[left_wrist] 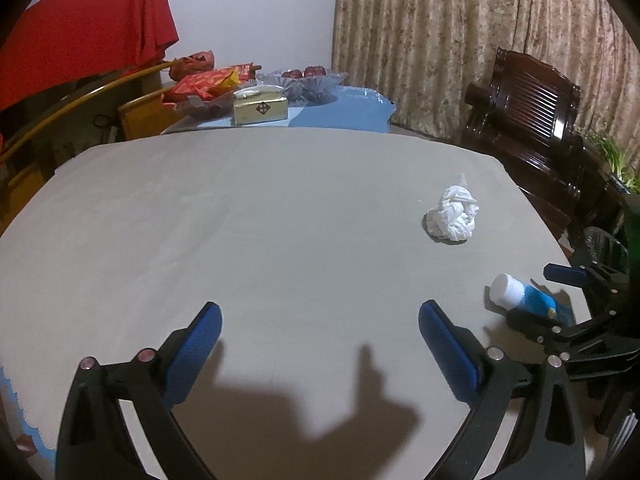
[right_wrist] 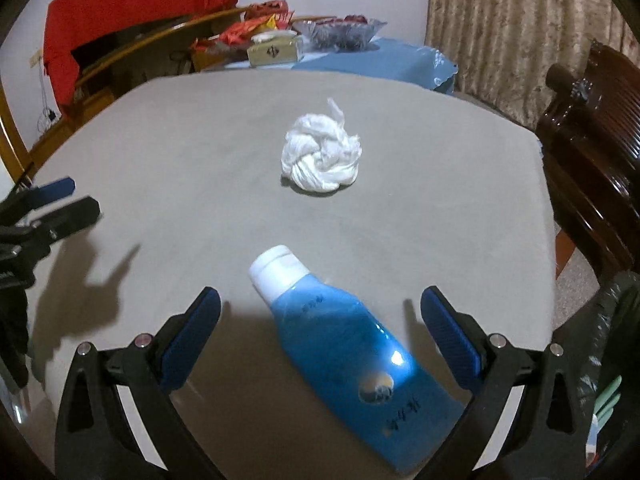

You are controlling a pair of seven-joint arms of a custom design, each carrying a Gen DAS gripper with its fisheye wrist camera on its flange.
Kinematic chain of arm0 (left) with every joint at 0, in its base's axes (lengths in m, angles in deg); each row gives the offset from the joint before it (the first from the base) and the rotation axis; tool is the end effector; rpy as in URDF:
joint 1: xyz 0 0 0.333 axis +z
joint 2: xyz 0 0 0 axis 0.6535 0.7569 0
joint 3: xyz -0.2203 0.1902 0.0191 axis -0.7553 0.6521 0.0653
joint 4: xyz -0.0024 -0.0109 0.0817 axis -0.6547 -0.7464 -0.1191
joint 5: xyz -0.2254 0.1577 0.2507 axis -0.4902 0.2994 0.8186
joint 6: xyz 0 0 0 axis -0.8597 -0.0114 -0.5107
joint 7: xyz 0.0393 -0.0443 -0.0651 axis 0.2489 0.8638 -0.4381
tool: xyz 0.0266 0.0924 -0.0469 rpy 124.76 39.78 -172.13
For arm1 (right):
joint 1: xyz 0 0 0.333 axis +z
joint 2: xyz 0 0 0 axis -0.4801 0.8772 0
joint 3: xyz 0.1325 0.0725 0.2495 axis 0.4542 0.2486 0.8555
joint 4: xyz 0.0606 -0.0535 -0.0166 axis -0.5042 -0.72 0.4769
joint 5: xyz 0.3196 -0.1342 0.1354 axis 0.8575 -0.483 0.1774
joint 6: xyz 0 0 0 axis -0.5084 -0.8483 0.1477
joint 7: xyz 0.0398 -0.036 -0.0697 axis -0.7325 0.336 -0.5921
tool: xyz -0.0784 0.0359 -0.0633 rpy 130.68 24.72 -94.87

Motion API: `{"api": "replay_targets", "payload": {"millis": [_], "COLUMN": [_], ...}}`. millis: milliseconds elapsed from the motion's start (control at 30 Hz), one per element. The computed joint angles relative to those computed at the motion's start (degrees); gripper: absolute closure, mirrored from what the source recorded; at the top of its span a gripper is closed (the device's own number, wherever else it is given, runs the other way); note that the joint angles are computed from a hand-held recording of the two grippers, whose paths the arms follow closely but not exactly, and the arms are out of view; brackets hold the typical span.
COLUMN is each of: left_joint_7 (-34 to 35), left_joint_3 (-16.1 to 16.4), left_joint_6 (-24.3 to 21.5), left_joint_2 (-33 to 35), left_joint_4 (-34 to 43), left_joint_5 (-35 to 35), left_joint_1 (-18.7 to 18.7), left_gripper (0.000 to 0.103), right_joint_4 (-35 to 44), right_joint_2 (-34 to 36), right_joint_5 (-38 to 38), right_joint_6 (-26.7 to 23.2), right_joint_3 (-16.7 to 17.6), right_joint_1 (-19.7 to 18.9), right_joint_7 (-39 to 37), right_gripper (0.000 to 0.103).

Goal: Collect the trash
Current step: 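Return both tools to the table above the white tissue and blue tube, then grasp the blue tube with the right tool while the left tool grasps the white tissue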

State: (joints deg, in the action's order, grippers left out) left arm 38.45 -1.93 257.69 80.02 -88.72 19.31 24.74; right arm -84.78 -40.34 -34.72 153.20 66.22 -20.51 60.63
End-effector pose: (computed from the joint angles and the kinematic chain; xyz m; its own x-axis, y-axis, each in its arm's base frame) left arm 0.4701 -0.1676 0.4182 -0.3741 -0.9270 0.0278 -0.6503 0.2409 -0.7205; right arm 0.4557 0.0803 0.3757 0.0666 -0.9965 -0.0499 -0.7792 -0.0207 -0.6264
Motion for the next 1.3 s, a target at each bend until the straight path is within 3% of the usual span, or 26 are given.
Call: {"api": "replay_targets", "payload": {"millis": [133,200,267,300,367,467,533,633,733,800,833,867,933,1200,1300], "left_joint_7": [0.0,0.7,0.8,0.9,1.4,1.5,2.2,2.6,2.9,3.3,3.5,3.5,3.2,3.6,3.5], "left_joint_3": [-0.2,-0.3,-0.7,-0.9,-1.2,-1.8,-1.9,-2.2,-2.4,-2.6,-2.7,-2.8,-3.0,-4.3,-5.1], "left_joint_6": [-0.1,-0.3,-0.3,-0.4,-0.6,-0.7,-0.7,-0.9,-1.0,-1.0,-1.0,-1.0,-1.1,-0.9,-0.5], "left_joint_2": [1.3,2.0,2.7,2.9,3.3,3.7,3.8,4.2,4.5,4.7,4.8,4.9,5.2,7.3,9.3], "left_joint_4": [1.2,1.9,2.6,2.9,3.4,3.7,3.9,4.3,4.7,4.9,5.0,5.2,5.6,8.9,11.5], "left_joint_5": [0.1,-0.8,-1.0,-1.1,-1.8,-2.1,-3.1,-3.4,-3.7,-4.1,-4.3,-4.3,-3.7,-3.5,-2.4], "left_joint_1": [0.2,0.1,0.3,0.5,0.6,1.0,1.0,1.3,1.6,1.7,1.7,1.8,2.0,2.1,2.2], "left_gripper": [0.006,0.006,0.006,0.006,0.006,0.006,0.006,0.006,0.006,0.006,0.006,0.006,0.006,0.007,0.007], "right_joint_4": [2.2,2.8,4.0,4.6,6.2,6.5,6.1,5.9,5.7,5.0,4.8,4.6,4.6,5.6,6.9], "right_joint_2": [2.3,2.9,3.6,4.0,4.6,4.4,3.7,3.4,4.0,3.9,3.8,3.7,3.6,2.0,1.7], "right_joint_5": [6.9,4.7,0.8,0.4,-1.5,6.4,5.6,5.6,12.1,9.2,6.6,6.0,4.3,18.2,17.8], "right_joint_6": [-2.1,-1.7,-2.1,-2.4,-3.9,-4.3,-3.9,-4.7,-5.0,-4.1,-3.8,-3.5,-3.6,-6.4,-7.9], "right_joint_3": [-3.8,-2.0,0.1,0.2,0.7,-1.4,-1.1,-1.3,-2.7,-1.1,-0.3,-0.2,0.2,-3.9,-3.1], "right_joint_1": [4.9,2.6,-0.4,-1.0,-2.8,-0.2,-0.7,-0.5,1.7,0.0,-1.0,-1.0,-1.5,3.4,1.8], "right_joint_7": [-7.5,-6.1,-2.7,-1.7,2.7,-2.8,-3.2,-4.6,-9.1,-6.0,-4.1,-3.7,-1.9,-9.4,-7.9], "right_gripper": [0.029,0.036,0.054,0.057,0.058,0.052,0.044,0.043,0.050,0.052,0.057,0.069,0.069,0.072,0.072]}}
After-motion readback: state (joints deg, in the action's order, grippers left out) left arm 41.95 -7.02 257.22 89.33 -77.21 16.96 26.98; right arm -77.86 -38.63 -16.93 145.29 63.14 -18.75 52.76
